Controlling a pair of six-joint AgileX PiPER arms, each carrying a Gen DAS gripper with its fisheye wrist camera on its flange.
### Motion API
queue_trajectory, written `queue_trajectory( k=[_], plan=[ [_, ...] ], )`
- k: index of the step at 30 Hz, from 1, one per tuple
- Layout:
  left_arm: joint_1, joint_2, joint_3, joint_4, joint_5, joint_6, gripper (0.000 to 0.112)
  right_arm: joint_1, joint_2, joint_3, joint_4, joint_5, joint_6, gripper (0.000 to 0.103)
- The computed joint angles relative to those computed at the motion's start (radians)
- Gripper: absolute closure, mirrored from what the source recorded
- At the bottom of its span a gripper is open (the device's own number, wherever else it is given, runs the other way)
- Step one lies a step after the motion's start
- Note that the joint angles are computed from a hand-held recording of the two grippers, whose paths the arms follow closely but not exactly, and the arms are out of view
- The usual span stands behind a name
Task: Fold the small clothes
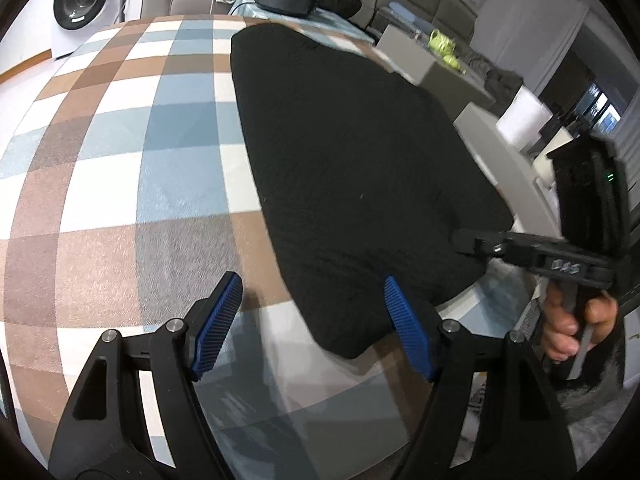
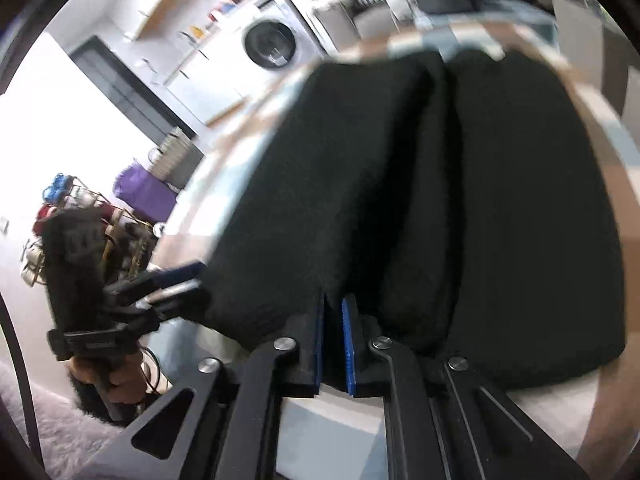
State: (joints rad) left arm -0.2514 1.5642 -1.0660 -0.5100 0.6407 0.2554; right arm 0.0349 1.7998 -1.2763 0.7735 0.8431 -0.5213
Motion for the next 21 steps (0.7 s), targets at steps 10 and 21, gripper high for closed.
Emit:
queue_trajectory(
  k=[10, 21],
  plan=[
    [-0.016, 0.026, -0.045, 0.050, 0.006, -0.049, 0.041, 0.040, -0.084, 0.138, 0.120, -0.079, -0.145, 0.096],
    [0.022, 0.040, -0.046, -0.028, 0.018, 0.004, 0.041, -0.058, -0.132, 0.172, 0.113, -0.120, -0.090, 0.069]
  ],
)
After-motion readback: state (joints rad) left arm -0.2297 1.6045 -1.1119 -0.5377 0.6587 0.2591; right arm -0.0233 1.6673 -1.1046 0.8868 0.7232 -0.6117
